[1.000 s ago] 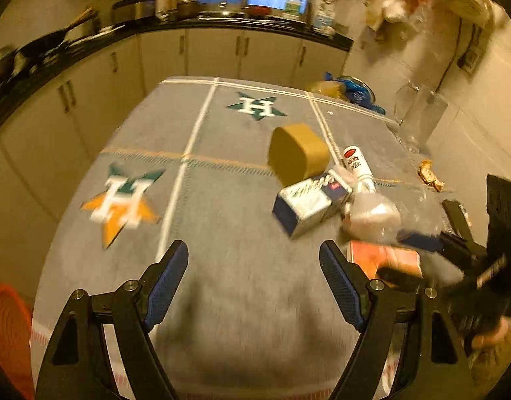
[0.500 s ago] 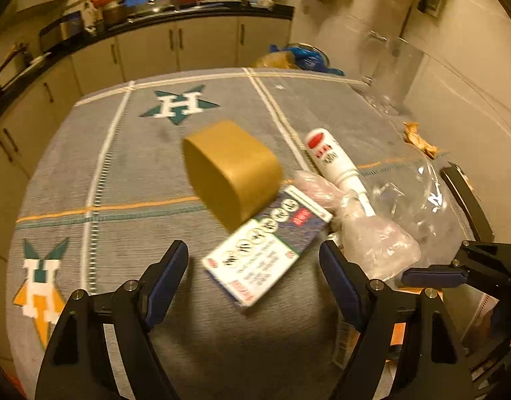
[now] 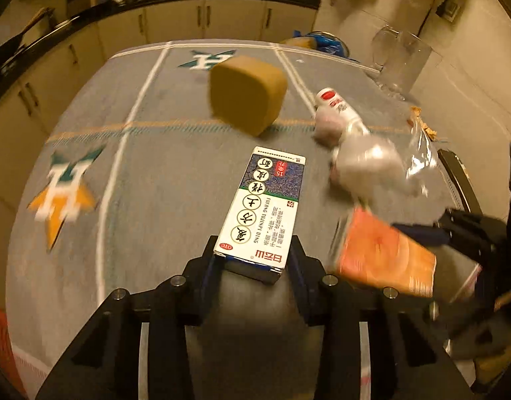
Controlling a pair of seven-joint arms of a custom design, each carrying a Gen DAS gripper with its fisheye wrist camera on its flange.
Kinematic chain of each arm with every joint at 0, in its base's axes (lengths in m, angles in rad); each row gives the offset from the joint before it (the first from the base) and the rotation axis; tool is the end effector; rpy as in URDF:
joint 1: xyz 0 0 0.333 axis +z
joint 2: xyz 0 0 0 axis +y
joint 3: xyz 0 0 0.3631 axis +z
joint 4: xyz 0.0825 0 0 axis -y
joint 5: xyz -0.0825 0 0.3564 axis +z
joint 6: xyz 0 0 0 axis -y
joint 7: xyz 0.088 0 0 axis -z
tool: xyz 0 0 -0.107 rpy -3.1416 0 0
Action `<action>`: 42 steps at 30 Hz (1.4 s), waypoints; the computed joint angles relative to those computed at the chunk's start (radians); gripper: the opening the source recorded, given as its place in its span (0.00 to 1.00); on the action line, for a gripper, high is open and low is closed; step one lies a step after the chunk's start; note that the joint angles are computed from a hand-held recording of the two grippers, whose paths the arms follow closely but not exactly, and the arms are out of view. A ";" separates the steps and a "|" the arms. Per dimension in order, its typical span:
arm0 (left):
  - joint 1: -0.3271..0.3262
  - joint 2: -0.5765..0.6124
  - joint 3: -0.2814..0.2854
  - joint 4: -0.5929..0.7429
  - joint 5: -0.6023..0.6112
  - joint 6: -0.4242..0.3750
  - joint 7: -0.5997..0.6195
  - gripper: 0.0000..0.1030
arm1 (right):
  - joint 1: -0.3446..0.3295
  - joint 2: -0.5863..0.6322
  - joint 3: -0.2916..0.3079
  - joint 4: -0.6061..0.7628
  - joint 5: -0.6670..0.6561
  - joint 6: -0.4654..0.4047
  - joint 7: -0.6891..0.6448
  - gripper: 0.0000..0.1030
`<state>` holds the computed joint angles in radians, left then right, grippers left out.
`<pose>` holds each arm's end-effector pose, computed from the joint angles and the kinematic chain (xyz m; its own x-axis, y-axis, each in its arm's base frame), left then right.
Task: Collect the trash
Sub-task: 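Grasp the white medicine box with the left tool while the right tool grasps the pink box, then carry the white box and pink box over the red wastebasket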
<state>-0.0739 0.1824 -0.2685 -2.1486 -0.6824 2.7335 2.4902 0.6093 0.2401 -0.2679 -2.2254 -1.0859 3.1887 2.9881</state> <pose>0.5552 -0.1651 0.4216 -0.6431 -0.7553 0.1265 -0.6882 0.4975 -0.5281 0.4890 0.2690 0.3859 0.1184 -0.9762 -0.1815 -0.7823 0.0208 -0.6226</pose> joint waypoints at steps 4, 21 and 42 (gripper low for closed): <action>0.012 -0.031 0.005 -0.050 -0.051 0.032 0.038 0.44 | 0.000 -0.002 0.019 0.008 -0.005 -0.031 -0.004 0.59; -0.007 -0.150 -0.018 -0.166 -0.244 0.205 0.155 0.32 | -0.088 -0.018 0.128 0.040 -0.162 -0.085 0.171 0.55; -0.133 -0.509 0.305 -0.490 -0.340 0.387 0.161 0.32 | -0.054 -0.108 0.382 0.108 -0.218 -0.355 0.325 0.54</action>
